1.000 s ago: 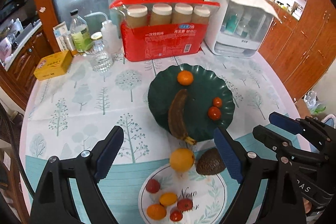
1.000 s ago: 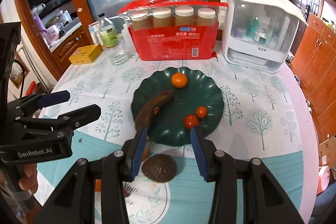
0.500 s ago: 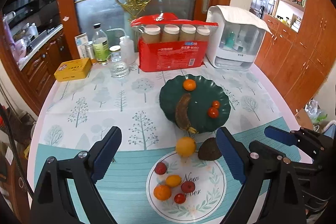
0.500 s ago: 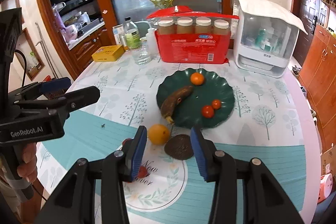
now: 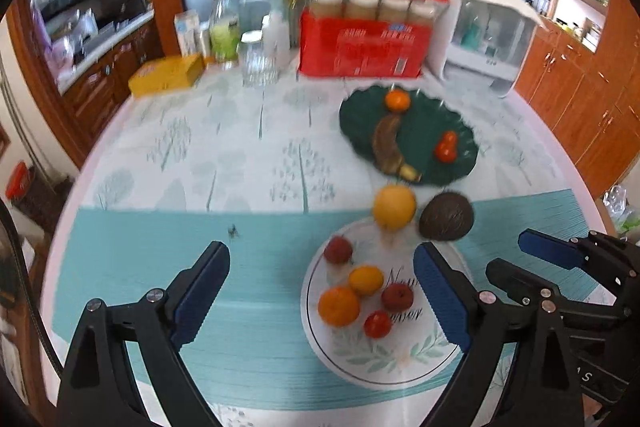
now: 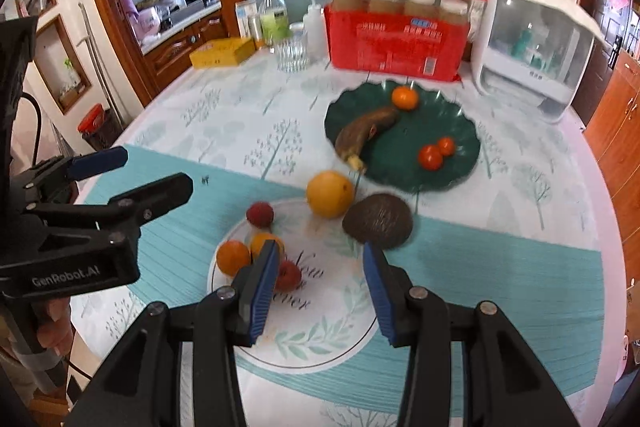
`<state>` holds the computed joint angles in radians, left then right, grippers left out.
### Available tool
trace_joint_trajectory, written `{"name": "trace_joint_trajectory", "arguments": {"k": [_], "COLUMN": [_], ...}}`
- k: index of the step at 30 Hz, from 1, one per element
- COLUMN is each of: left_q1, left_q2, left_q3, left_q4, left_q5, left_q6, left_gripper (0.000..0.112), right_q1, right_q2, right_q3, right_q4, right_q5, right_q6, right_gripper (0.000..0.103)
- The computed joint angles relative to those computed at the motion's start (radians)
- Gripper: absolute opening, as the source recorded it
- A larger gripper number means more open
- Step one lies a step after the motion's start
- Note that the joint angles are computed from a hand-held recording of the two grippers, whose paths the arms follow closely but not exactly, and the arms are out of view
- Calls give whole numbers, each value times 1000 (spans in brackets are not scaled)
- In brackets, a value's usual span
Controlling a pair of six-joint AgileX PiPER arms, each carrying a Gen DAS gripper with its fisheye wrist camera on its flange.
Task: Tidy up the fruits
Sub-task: 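Grasp another mandarin with the left tool while the right tool grasps a red apple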
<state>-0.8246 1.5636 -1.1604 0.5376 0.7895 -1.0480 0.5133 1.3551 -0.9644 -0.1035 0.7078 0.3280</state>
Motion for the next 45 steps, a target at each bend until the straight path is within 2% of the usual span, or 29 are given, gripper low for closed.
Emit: {"name": "trace_joint_trajectory", "arguments": {"k": [5,10,14,21,24,30,37,41,45], "left_q1": [31,70,111,186,203,217,236,239,265], "left_q2": [27,73,103,148,163,170,168,171,189], "left_q3": [100,150,167,173,172,169,168,167,158], "left_q4": [-30,-93,-176,-417,-505,-587,-671,-717,-877], "left_q5": [-95,-191,-265,-341,-354,-364,-364,-367,-354], "left_q6": [-39,18,111,358,452,544,630,677,843], "left_gripper": [93,93,92,80,73,66,66,66,66], "right_q1": [11,21,5,-12,-16,-14,-62,-93,-97], "right_q2": [45,122,183,254,273,310,334,328,334], "right_q3": [66,109,124,106,94,68,51,66,61], "right_q4": [26,77,182,294,333,394,553,634,648], "right_q5": [-75,-151,-201,-238,-245,-266,-230,-214,-203], "right_q6": [-2,-26,-112,-204,-240,-297,-452,-527,-539], "right_gripper": [44,44,44,44,44,43,35,34,34]}}
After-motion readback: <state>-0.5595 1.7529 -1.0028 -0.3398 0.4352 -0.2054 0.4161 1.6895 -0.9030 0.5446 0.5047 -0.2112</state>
